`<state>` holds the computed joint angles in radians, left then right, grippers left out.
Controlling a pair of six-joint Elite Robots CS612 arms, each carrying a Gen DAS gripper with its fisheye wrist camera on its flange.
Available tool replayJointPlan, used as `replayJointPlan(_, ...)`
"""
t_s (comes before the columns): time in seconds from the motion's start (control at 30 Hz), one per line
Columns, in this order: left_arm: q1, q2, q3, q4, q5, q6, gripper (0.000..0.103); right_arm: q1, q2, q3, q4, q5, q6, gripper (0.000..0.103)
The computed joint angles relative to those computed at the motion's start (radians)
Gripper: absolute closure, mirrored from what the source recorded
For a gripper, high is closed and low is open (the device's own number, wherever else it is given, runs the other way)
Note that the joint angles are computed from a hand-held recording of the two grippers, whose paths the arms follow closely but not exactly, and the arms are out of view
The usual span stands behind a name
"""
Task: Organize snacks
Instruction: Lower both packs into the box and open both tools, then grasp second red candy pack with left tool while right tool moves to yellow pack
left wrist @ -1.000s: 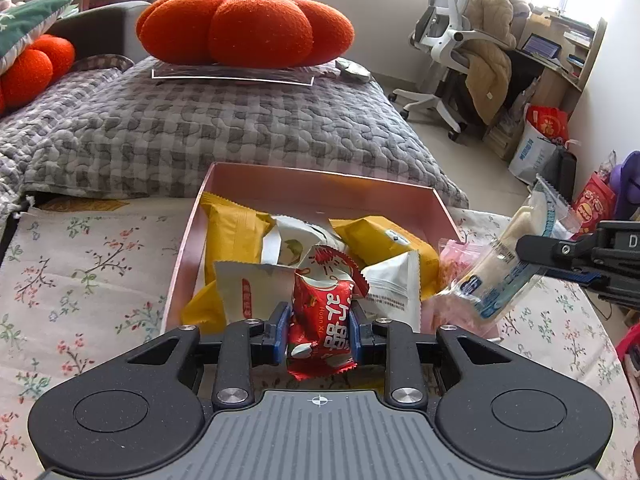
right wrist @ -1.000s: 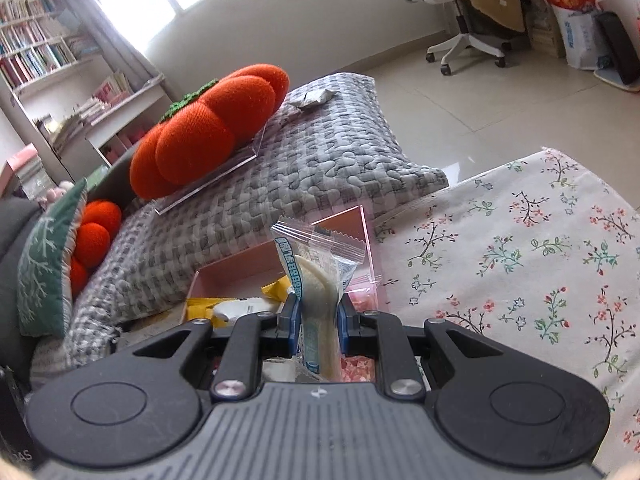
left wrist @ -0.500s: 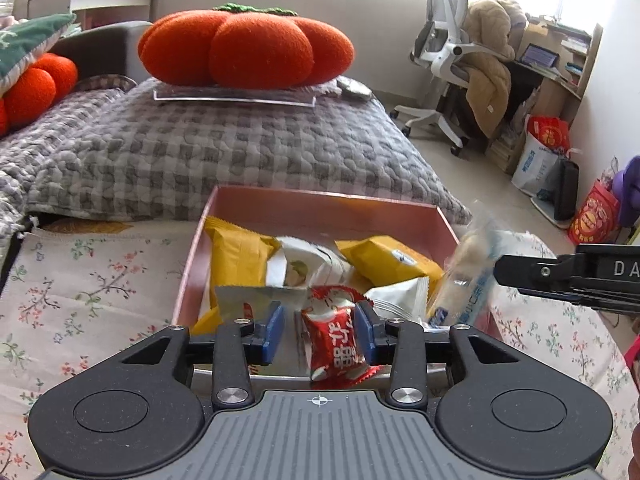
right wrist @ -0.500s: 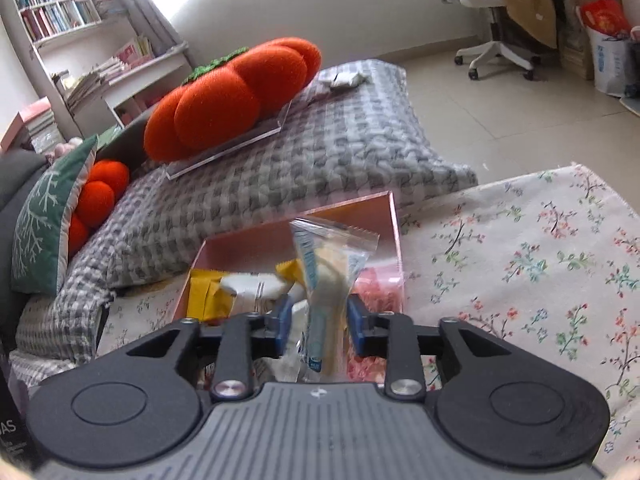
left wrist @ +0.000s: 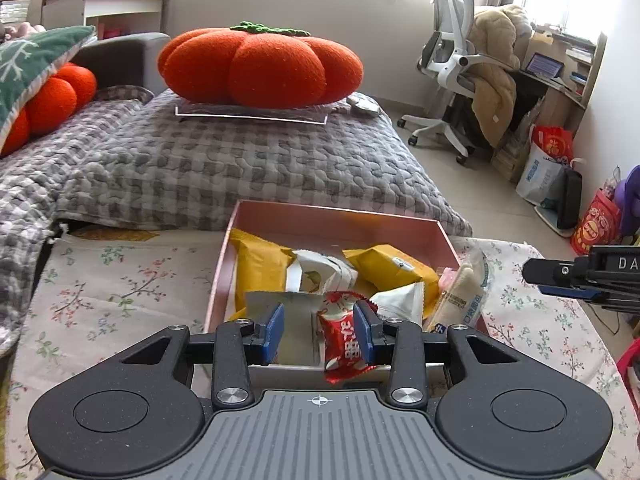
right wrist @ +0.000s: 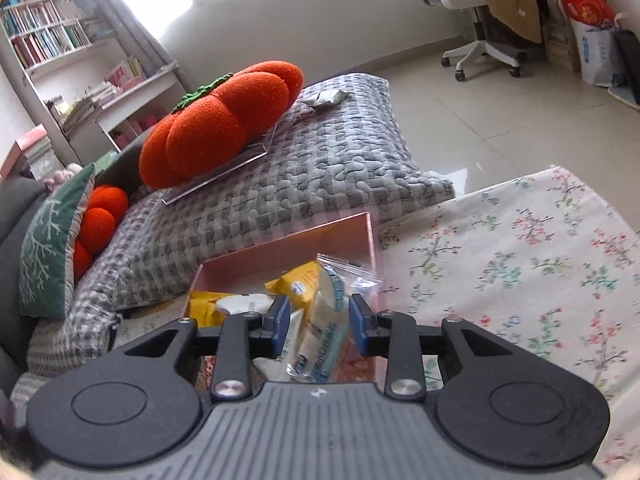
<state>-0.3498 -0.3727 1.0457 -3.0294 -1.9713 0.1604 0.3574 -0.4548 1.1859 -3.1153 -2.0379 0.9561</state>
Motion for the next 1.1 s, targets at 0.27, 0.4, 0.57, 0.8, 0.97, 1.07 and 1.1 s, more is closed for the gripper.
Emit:
replayJointPlan(0.27, -0.006, -0.061, 0.084, 0.152, 0.087, 0.073, 0.062, 0.007, -0.055, 0.06, 0.153, 0.004, 0.038, 0.04)
replayJointPlan(0.4, -0.007, -0.079, 0.121, 0.178, 0.091, 0.109, 0.057, 0.006, -0.065, 0.073, 0.2, 0.071, 0.014, 0.037)
replayJointPlan(0.57, -0.011, -0.09, 0.154, 0.176, 0.08, 0.127, 0.05, 0.006, -0.068, 0.065, 0.264, 0.113, -0.012, 0.036)
replayJointPlan(0.8, -0.016, -0.075, 0.13, 0.233, 0.097, 0.122, 0.05, 0.008, -0.074, 0.073, 0.306, 0.122, -0.02, 0.033)
replayJointPlan(0.97, -0.016, -0.071, 0.124, 0.249, 0.096, 0.128, 0.051, 0.005, -0.073, 0.073, 0.314, 0.13, -0.012, 0.033)
replayJointPlan(1.07, -0.014, -0.069, 0.117, 0.264, 0.087, 0.122, 0.051, 0.006, -0.071, 0.066, 0.331, 0.13, -0.015, 0.032)
replayJointPlan(1.1, -0.013, -0.068, 0.114, 0.272, 0.083, 0.118, 0.051, 0.006, -0.069, 0.063, 0.336, 0.133, -0.02, 0.032)
